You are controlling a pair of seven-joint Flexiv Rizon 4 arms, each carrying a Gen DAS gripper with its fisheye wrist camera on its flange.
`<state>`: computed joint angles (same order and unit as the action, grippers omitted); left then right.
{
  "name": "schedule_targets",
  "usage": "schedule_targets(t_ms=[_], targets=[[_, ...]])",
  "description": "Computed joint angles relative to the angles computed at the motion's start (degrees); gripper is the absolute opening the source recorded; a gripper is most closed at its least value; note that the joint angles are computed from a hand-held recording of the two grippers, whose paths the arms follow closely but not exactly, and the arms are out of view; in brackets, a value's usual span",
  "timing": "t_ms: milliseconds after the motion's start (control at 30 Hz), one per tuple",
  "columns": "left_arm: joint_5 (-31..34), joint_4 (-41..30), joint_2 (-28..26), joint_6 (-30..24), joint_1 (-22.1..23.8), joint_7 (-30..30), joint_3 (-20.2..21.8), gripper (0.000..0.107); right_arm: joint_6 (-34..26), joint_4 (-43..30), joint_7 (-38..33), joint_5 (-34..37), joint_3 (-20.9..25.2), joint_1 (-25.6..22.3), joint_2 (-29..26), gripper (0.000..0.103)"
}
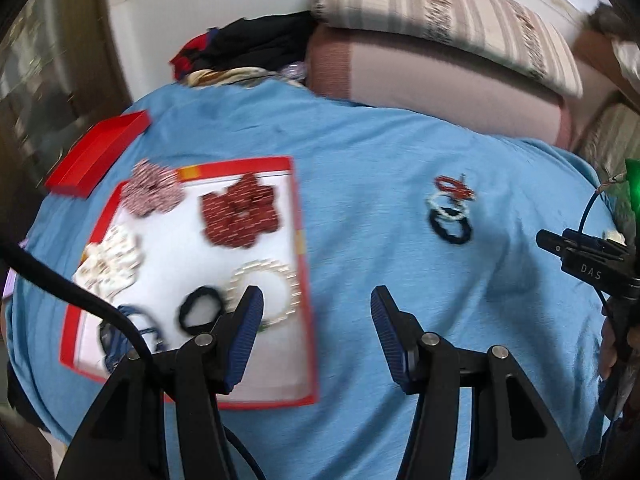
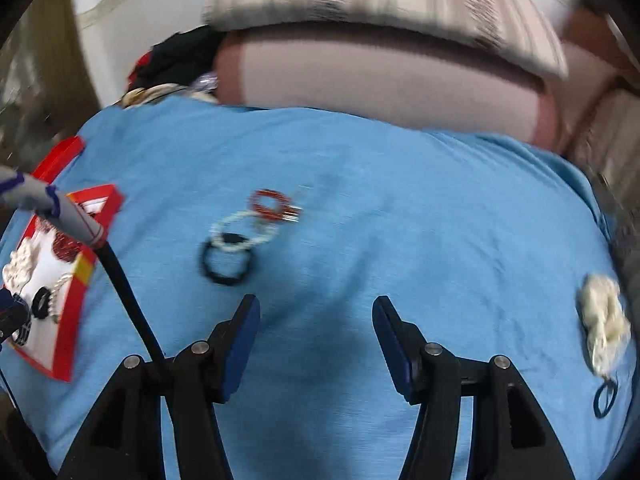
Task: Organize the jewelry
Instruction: 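Move both tools toward the red bead bracelet and black hair tie, then grasp the red bead bracelet with the right tool while the left tool grasps the white bead bracelet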
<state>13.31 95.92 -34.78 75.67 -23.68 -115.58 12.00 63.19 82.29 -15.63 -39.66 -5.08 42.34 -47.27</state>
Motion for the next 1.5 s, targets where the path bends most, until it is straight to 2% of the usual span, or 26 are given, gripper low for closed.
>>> schedule_targets(t_ms=[200,300,500,567,667,800,900,967,1067,1167,1200,1300,1467,1500], targets=[[1.0,-7.9,-4.9,-4.3,-2.2,1.5,-0.6,0.055,3.2,2.4,1.4,0.5,-0.6,-2.0,0.1,0.063],[-0.5,-11.0,-7.1,-6.3,-1.2,2.9,-2.4,0.055,6.0,2.1,1.6,1.1,-1.0,-2.5,-0.9,0.063],[-6.3,-17.0,-12.6,-8.0,2.7,7.4,-7.4,0.055,11.4,-2.2,-1.7,5.3,0.2,-4.6,-4.6,0.063],[-8.9,-18.6,-14.3,-7.7,4.4,10.1,-9.9,0.055,13.5,-4.9,-3.9,7.7,1.9,-5.9,-6.5,0.063],[-13.2,-21.7,-17.4,-8.2,6.4,14.4,-13.2,0.055,13.4,-10.7,-8.3,10.9,5.0,-7.6,-9.9,0.063],[-16.5,-27.1,-21.0,-10.9,6.1,16.3,-12.7,0.055,9.7,-19.3,-15.7,13.8,9.1,-8.9,-14.4,0.055],[-18.7,-29.1,-22.7,-11.7,7.1,18.1,-14.0,0.053,3.5,-28.5,-22.7,15.7,12.9,-9.6,-19.1,0.05],[-20.2,-30.9,-24.0,-12.5,7.9,19.7,-15.1,0.047,-0.5,-34.1,-25.3,17.0,13.5,-9.3,-21.9,0.046],[-22.1,-32.2,-25.1,-12.5,8.6,20.8,-15.8,0.047,-5.9,-43.7,-29.1,19.9,15.4,-9.2,-26.8,0.043],[-23.9,-32.1,-25.4,-11.5,9.5,22.1,-17.1,0.047,-8.7,-50.2,-32.6,23.1,17.2,-8.9,-30.1,0.032],[-24.7,-32.0,-25.5,-11.2,9.9,22.6,-17.8,0.047,-9.8,-52.3,-34.1,23.2,18.4,-8.9,-31.2,0.019],[-26.5,-32.5,-26.0,-11.1,10.6,24.0,-18.9,0.047,-8.6,-49.7,-34.9,26.3,16.1,-8.4,-29.5,0.008],[-28.6,-34.1,-27.0,-11.9,11.1,27.1,-20.5,0.047,2.9,-31.3,-29.6,30.4,8.3,-7.3,-19.9,0.008],[-28.6,-35.3,-27.5,-12.8,10.8,27.6,-20.2,0.047,4.1,-28.9,-28.1,29.0,8.1,-7.4,-18.8,0.008]])
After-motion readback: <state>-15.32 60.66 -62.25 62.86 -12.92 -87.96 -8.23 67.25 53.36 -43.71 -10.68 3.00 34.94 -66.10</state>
